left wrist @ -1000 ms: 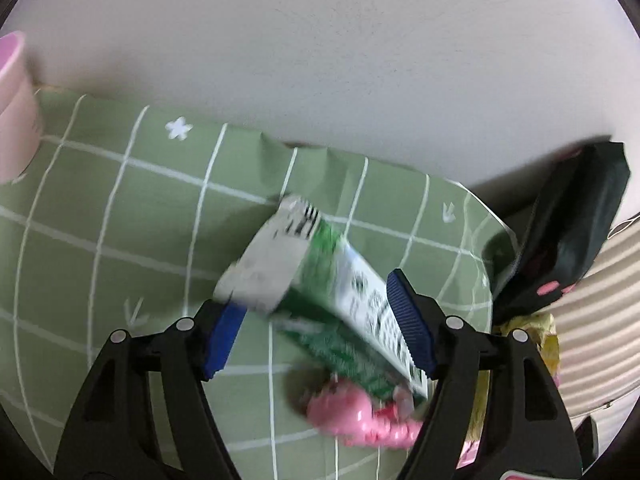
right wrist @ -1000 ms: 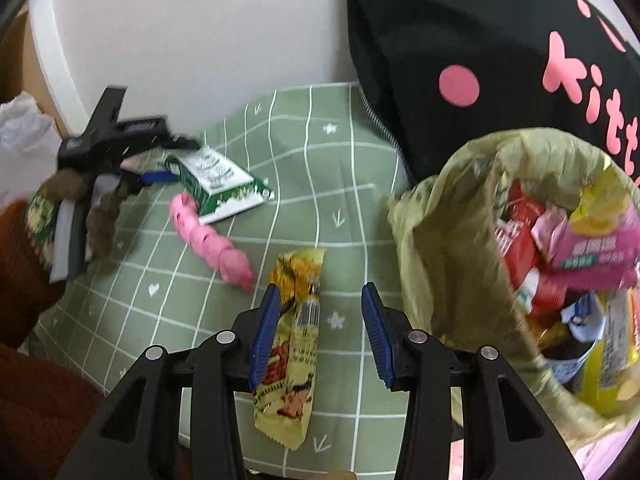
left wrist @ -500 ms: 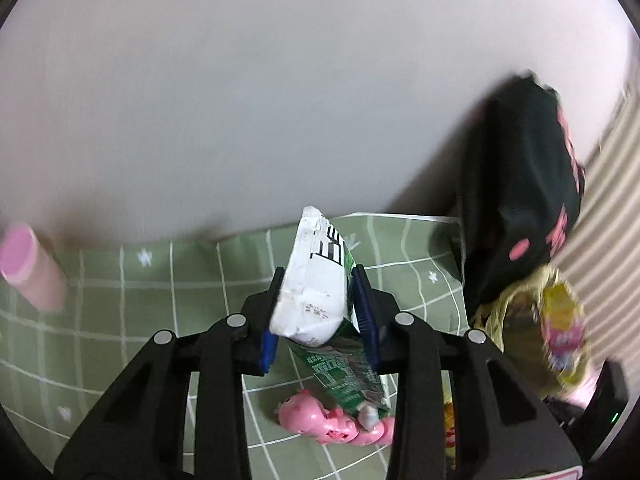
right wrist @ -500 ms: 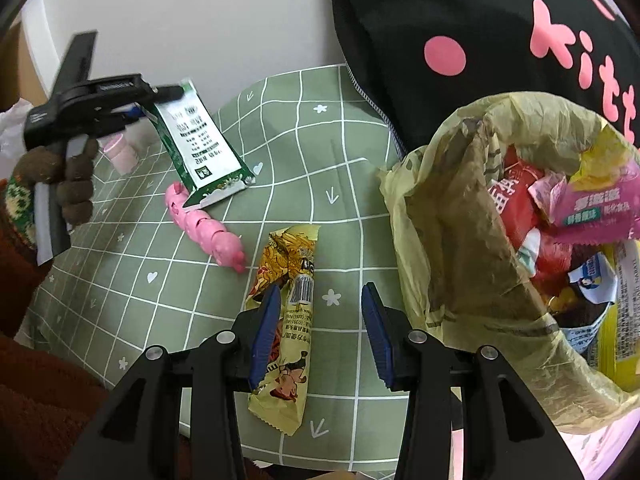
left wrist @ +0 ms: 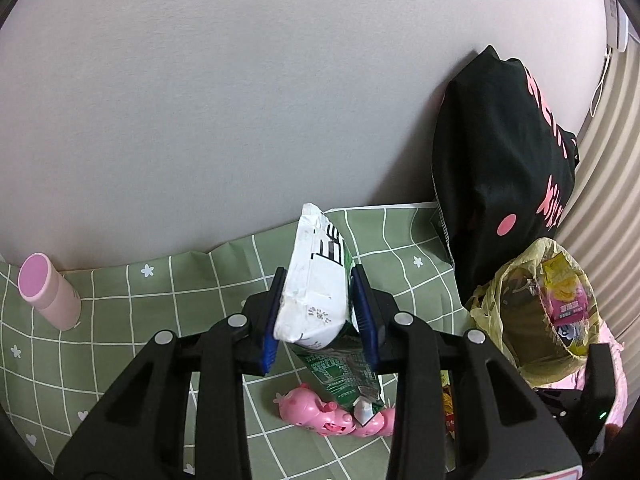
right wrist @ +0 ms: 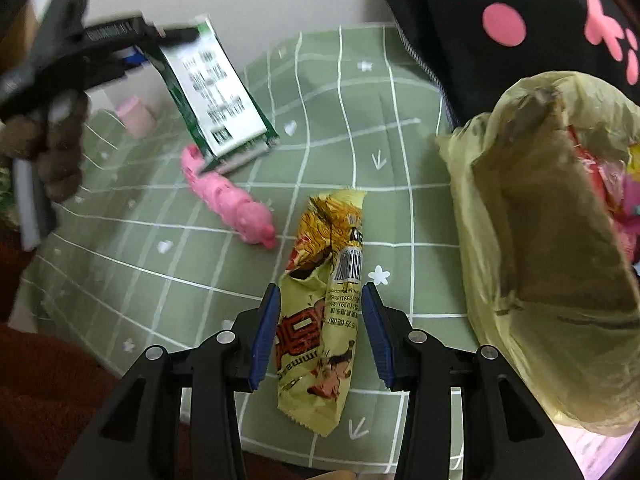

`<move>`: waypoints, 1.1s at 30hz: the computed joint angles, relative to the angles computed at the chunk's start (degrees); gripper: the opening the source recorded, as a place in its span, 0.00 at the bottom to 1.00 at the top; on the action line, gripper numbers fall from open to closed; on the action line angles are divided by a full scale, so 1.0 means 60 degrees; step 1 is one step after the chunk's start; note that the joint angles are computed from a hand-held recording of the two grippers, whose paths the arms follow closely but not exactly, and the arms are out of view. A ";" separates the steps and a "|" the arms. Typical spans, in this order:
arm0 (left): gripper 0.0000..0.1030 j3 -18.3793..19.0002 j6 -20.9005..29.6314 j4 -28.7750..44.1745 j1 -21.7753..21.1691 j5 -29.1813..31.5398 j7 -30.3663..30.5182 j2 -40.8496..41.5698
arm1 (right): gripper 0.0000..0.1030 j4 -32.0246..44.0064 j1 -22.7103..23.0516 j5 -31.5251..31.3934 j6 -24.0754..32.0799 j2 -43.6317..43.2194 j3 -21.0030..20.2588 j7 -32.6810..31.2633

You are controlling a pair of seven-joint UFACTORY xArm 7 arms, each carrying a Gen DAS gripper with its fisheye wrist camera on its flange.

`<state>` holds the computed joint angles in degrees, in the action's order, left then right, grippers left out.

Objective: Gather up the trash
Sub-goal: 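Grasp the green-white milk carton with the left tool while the right tool grasps the yellow snack stick, then carry the carton and snack stick over the bin while both tools open to release them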

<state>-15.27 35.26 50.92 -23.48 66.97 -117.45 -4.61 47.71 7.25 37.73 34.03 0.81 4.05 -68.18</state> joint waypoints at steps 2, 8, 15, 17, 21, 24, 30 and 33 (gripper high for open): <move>0.30 0.0004 0.0000 0.0013 -0.0004 0.0005 0.0033 0.0023 | 0.39 -0.0116 0.0073 -0.0116 0.0004 -0.0022 0.0066 -0.0100; 0.30 0.0022 0.0030 -0.0040 -0.0009 -0.0142 0.0257 -0.0013 | 0.39 -0.0511 0.0288 -0.0514 -0.0544 -0.0112 0.0157 -0.0061; 0.30 -0.0041 -0.0035 -0.0240 0.0059 -0.0107 0.0071 -0.0220 | 0.16 -0.0384 0.0200 0.0561 -0.0458 -0.0370 -0.0092 -0.0569; 0.29 -0.0073 -0.0043 -0.0252 0.0088 -0.0023 0.0039 -0.0300 | 0.15 -0.0267 0.0148 0.0863 -0.0376 -0.0440 -0.0175 -0.0714; 0.28 -0.0164 0.0200 -0.0103 0.0111 -0.0034 0.0246 -0.0377 | 0.15 -0.0022 0.0103 0.1220 -0.0292 -0.0597 -0.0275 -0.0897; 0.28 -0.0258 0.0501 0.0163 0.0075 0.0000 0.0644 -0.0389 | 0.15 0.0170 0.0132 0.1663 -0.0395 -0.0789 -0.0342 -0.1222; 0.28 -0.0324 0.0949 0.0930 -0.0097 0.0065 0.1449 -0.0160 | 0.15 0.0668 0.0189 0.2774 -0.0562 -0.1229 -0.0630 -0.2088; 0.28 -0.0309 0.1016 0.1370 -0.0203 0.0230 0.1713 0.0022 | 0.15 0.0942 0.0155 0.3220 -0.0687 -0.1323 -0.0808 -0.2427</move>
